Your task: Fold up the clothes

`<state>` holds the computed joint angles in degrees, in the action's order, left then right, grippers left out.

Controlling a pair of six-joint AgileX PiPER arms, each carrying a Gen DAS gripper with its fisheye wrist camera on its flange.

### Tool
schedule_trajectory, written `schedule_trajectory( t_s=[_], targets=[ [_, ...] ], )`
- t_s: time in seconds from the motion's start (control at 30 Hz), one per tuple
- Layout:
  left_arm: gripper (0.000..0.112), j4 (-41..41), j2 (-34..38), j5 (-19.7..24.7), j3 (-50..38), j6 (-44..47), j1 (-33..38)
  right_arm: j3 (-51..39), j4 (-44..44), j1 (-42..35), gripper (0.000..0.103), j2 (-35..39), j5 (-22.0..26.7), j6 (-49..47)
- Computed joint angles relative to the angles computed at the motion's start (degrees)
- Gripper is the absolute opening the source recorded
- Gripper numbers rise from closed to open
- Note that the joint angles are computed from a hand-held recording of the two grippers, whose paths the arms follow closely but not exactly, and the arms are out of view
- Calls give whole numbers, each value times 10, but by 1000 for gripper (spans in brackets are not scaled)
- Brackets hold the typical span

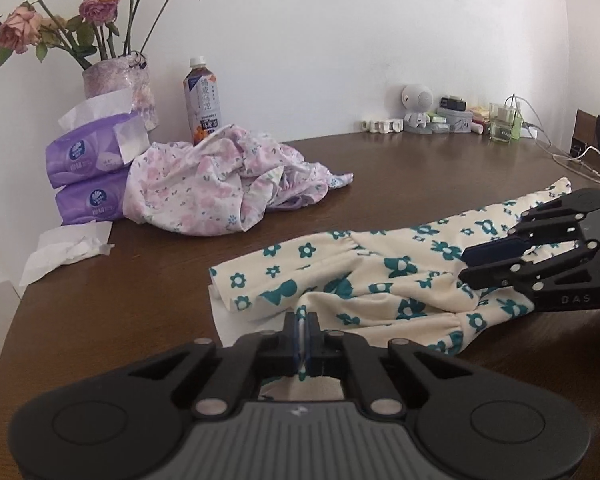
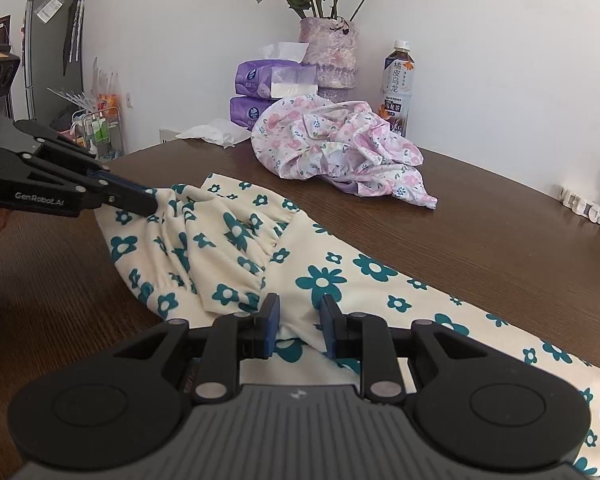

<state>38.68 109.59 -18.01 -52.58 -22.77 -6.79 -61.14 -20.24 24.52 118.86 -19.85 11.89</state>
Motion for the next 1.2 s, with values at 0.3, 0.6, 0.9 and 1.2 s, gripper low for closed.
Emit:
schedule_trajectory(
  t_s=[0.3, 0.6, 0.9, 1.2],
  targets=[
    [35, -60, -2, -14, 23, 25, 18, 2, -28, -6, 24, -4, -3, 29],
    [39, -31, 4, -46, 36, -21, 41, -26, -308, -15, 44, -32, -37, 262],
    [51, 59, 10, -103, 42, -141, 84, -123, -442, 37, 16, 41, 58, 393],
    [74, 98, 15, -135, 52, -283, 91, -108, -335, 38, 16, 43, 48, 295]
  ],
)
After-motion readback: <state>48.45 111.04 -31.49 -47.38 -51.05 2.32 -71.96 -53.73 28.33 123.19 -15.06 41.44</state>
